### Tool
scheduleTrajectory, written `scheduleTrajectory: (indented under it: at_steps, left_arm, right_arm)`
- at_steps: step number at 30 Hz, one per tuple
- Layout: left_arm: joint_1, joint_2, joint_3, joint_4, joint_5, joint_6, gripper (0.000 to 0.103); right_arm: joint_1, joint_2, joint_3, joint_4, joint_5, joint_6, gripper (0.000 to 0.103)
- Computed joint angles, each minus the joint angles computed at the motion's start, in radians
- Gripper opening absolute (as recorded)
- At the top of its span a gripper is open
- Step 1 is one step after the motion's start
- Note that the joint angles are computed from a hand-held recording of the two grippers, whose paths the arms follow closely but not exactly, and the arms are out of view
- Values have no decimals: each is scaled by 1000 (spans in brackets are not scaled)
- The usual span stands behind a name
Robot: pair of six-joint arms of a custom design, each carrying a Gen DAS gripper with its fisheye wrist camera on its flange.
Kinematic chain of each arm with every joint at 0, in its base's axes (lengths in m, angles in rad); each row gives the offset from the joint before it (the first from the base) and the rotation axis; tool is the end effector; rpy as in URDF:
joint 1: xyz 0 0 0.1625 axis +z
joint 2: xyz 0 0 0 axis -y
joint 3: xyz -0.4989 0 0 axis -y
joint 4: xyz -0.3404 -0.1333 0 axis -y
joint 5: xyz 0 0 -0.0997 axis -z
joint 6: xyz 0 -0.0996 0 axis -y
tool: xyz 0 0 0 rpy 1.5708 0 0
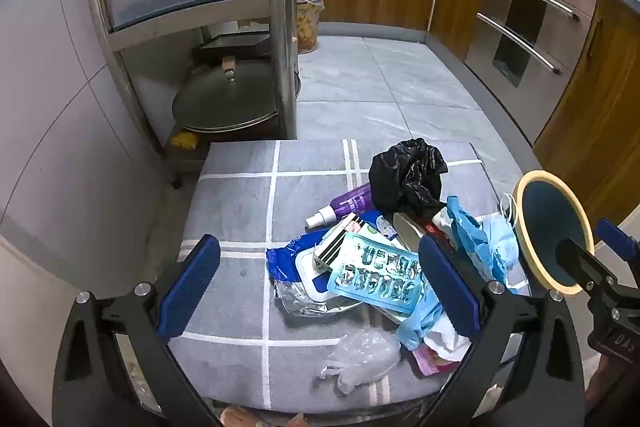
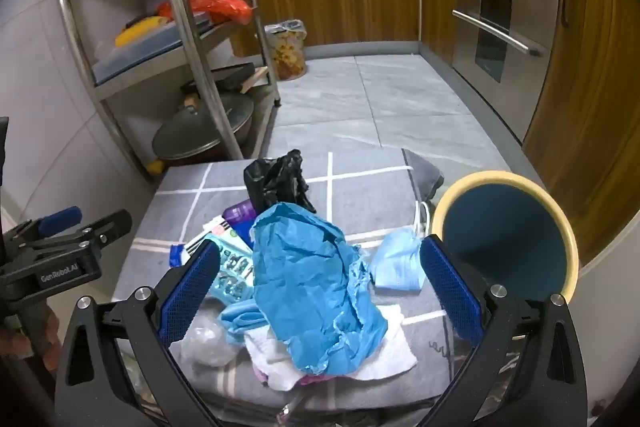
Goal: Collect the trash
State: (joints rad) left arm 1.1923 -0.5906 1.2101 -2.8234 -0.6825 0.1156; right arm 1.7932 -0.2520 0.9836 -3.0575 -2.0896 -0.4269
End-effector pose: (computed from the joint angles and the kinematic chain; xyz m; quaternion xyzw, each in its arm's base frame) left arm -0.1033 -0.8296 0.2510 0.0801 0.8648 -0.3322 0.3680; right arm 0.2734 -0.8284 0.0648 0.1970 -0.8817 0.3301 0.2736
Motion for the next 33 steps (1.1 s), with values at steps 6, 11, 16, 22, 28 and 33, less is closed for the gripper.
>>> scheduleTrajectory:
  at_steps: [6,11,16,22,28,33]
  left_arm:
    - [0,2,0,-16,3,14,98]
    - [-2,1,-1,-13,0,10,98]
    - [0,2,8,-27,-1,13,98]
    - [-1,0,13,-17,0,2,98]
    - [-1,-2,15,-15,1,-6,98]
    - [0,-3,18,-14,-2,-10,98]
  right_arm:
    - [0,2,-1,-11,0,-6,99]
    - [-1,11,-12,-13,1,-10,99]
    - [-1,4,-5,-13,-7,-9,99]
    - [2,10,-12,-14,-20,-12,99]
    - [0,10,-16,-9,-27,-9,99]
    - [0,11,-14,-13,-29,-11,99]
